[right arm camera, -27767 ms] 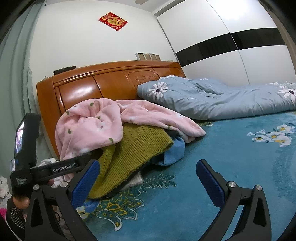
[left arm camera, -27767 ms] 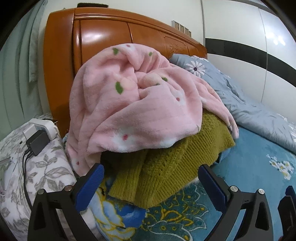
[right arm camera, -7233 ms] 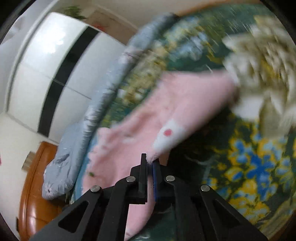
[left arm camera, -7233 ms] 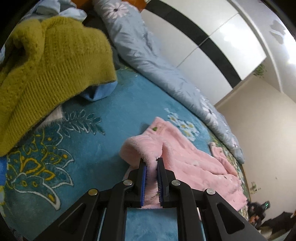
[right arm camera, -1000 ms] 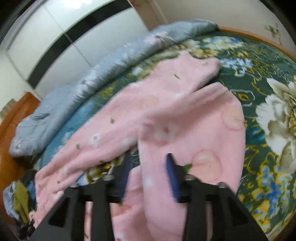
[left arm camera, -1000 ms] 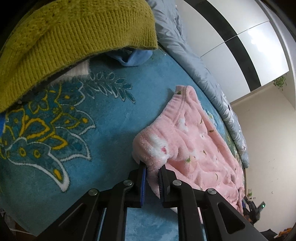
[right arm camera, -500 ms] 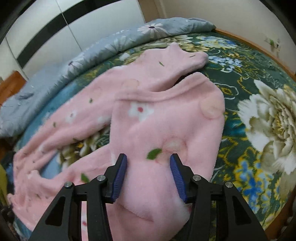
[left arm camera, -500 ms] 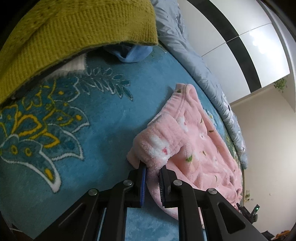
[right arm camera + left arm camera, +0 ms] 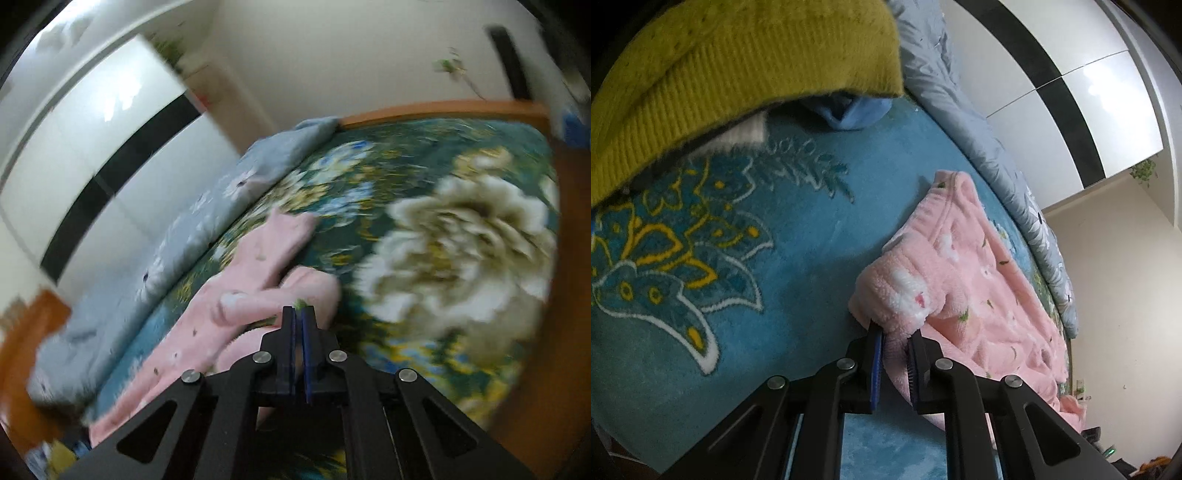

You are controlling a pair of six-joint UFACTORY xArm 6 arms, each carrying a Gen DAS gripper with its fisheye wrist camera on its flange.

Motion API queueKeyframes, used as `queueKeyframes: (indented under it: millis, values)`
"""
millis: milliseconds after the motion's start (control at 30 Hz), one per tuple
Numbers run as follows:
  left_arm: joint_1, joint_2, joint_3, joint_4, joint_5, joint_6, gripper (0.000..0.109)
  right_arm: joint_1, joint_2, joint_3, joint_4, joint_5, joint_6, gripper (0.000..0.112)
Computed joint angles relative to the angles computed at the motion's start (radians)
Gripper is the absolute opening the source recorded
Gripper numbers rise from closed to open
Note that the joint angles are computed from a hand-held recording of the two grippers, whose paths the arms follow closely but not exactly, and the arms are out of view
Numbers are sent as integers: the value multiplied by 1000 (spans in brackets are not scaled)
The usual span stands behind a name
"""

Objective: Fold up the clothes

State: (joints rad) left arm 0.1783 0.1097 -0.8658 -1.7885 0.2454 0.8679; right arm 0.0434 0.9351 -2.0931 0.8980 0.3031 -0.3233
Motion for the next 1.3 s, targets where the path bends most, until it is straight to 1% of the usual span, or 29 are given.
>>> queueKeyframes:
  millis: [33,67,100,133,200,267,300,367,400,433,500,533,567,667,767,800,867,933,967,1000,1033,1067,1100,1133,1167,1200,1267,1300]
  values:
    - [3,3,1,-7,8,0,13,-7,-13,38,33,1,-11,3]
    - [6,5,2,-13,16,0,13,-21,-16,74,23,17,19,3]
    - [5,1,4,-12,13,0,13,-35,-10,94,-10,44,84,3]
    - [5,-4,7,-11,11,0,13,-41,-9,107,-6,54,107,3]
    - [5,-16,13,-11,6,3,13,-50,-16,149,85,59,64,3]
    - [6,-26,20,-6,6,4,13,-56,-20,157,192,97,-22,5]
    - [7,-31,23,-4,6,4,13,-54,-29,166,195,91,-41,6]
    - [1,-29,23,13,-2,-13,13,-43,-60,195,164,43,-54,6]
    - [-2,-27,22,21,-7,-22,13,-37,-79,207,169,17,-86,9]
    - [-4,-25,22,28,-11,-31,13,-31,-87,206,150,13,-106,13]
    - [-12,-18,16,45,-20,-54,13,-19,-99,200,106,12,-142,42]
    - [-16,-16,13,51,-24,-60,13,-13,-91,175,44,44,-146,48]
    - [-21,-17,11,61,-31,-67,13,-6,-80,145,-21,74,-145,51]
    - [-34,-22,10,81,-48,-83,13,23,-23,63,-298,102,-54,51]
    - [-35,-32,18,99,-52,-96,13,46,61,-69,-555,166,57,51]
    - [-35,-35,20,105,-53,-101,13,51,66,-71,-589,173,56,51]
    - [-41,-29,17,122,-63,-122,13,62,114,-145,-708,220,88,51]
    - [-47,-23,12,140,-73,-143,13,64,165,-219,-797,259,130,51]
    - [-50,-20,10,150,-78,-154,13,60,193,-267,-811,280,146,51]
    - [-53,-17,8,161,-83,-165,13,53,201,-285,-794,289,155,42]
    - [-55,-15,6,172,-88,-176,13,45,213,-311,-773,302,163,31]
    - [-57,-14,4,180,-91,-183,13,31,238,-367,-726,334,170,11]
    - [-58,-13,2,188,-94,-190,13,15,282,-458,-682,379,186,10]
    - [-59,-13,1,194,-97,-196,13,-1,318,-529,-635,402,203,10]
    - [-61,-12,0,194,-104,-198,13,-20,332,-558,-590,398,214,9]
    - [-62,-10,-2,192,-108,-199,13,-36,322,-546,-566,368,227,9]
    - [-67,-5,-6,191,-117,-203,13,-69,260,-438,-518,254,260,8]
    - [-69,-1,-8,194,-123,-209,13,-84,245,-410,-499,210,283,8]
